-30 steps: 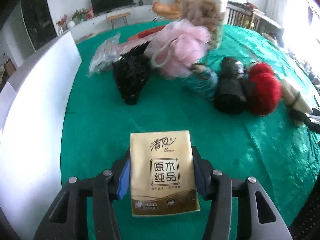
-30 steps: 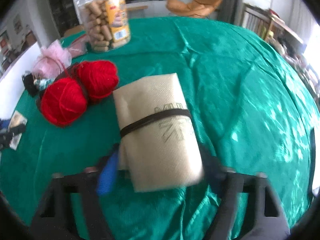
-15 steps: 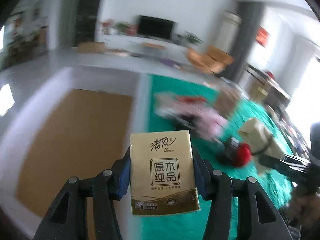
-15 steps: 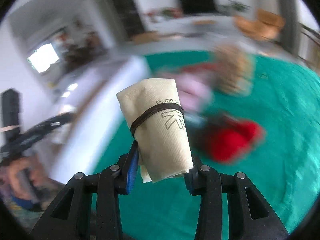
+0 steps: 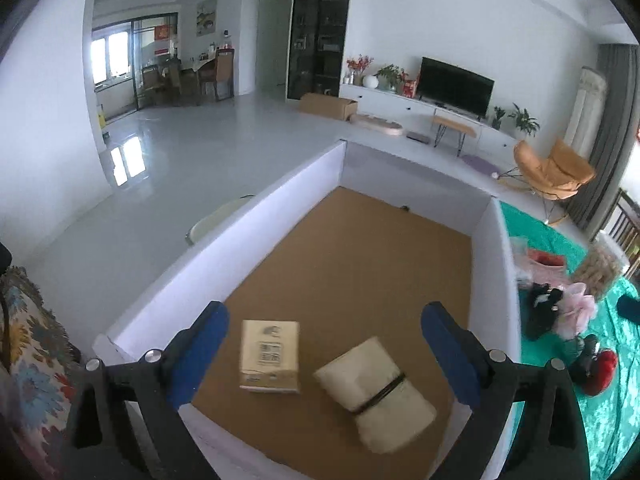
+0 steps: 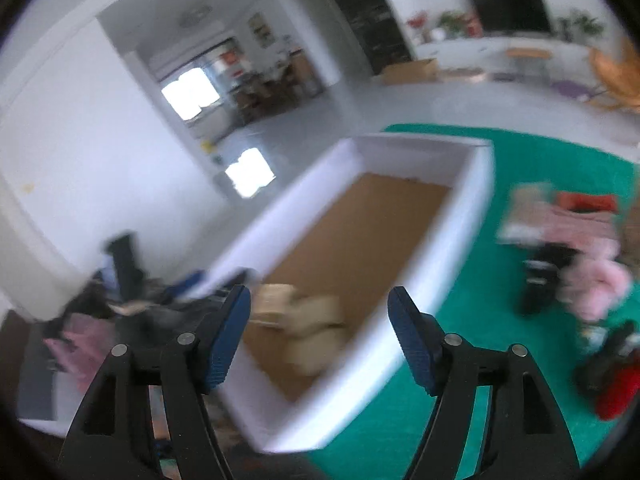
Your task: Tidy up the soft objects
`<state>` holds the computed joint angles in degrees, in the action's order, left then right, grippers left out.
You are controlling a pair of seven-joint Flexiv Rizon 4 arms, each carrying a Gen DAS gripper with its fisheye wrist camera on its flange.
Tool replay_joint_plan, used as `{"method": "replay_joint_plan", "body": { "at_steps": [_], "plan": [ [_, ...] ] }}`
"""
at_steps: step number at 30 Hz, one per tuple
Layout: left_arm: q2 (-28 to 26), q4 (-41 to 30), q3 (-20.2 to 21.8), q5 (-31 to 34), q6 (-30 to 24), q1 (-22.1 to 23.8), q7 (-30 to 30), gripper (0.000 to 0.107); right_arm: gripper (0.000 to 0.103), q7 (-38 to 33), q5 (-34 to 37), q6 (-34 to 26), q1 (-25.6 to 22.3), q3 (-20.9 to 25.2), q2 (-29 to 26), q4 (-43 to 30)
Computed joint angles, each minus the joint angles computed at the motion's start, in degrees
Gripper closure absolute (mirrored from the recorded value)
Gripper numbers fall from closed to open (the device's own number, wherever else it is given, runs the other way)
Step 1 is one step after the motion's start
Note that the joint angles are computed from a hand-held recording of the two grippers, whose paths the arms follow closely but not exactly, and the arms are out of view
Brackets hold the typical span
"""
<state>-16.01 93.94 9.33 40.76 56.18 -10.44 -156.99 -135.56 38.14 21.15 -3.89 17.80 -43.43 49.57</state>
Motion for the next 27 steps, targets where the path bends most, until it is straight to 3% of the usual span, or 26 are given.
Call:
{"method": "replay_joint_plan", "body": {
  "at_steps": [3, 7, 9, 11, 14, 16, 22, 27],
  "plan": [
    [-1.6, -1.4, -2.1, -2.3, 3.5, -0.2, 3.0, 0.01, 0.029, -5.0, -2.5, 13.7, 0.2, -3.3, 1.0, 7.0],
    [-8.0, -6.4, -7.7, -10.6, 8.9, -0.6, 14.2, 0.007, 0.029, -7.9, -8.2, 35.8, 0.2, -8.9, -2.2, 15.2],
    [-12.5, -8.7, -12.9, -16.9, 11.0, 0.4, 22.6, 0.005, 0.029, -6.3, -10.6, 39.5, -0.9, -10.7, -4.3, 16.1],
    [-17.8, -12.7, -16.9, -21.8, 9.4, 0.6, 29.9, 0.005, 0.029, -2.4, -13.4, 42.5, -1.3, -13.8, -6.6, 16.5],
    [-26.5, -22.8, -16.8, -25.0, 2.2, -2.3, 35.6, 0.005, 0.029, 3.0, -16.4, 44.2, -2.0, -16.1, -9.2, 15.5],
    [-32.0, -30.7, -14.6, -26.1, -2.1, -4.7, 37.0, 0.005, 0.029, 6.6, -16.7, 42.2, -3.8, -15.1, -10.9, 12.4],
    [-42.9, -48.4, -5.0, -25.9, -6.8, -9.5, 38.5, 0.005, 0.028, 13.7, -19.9, 40.4, -6.4, -12.6, -13.2, 8.3],
    [-46.7, -52.9, -3.7, -30.5, -9.1, -8.9, 40.0, 0.005, 0.026, 14.9, -23.3, 41.1, -8.0, -9.7, -13.9, 8.7]
  ]
}}
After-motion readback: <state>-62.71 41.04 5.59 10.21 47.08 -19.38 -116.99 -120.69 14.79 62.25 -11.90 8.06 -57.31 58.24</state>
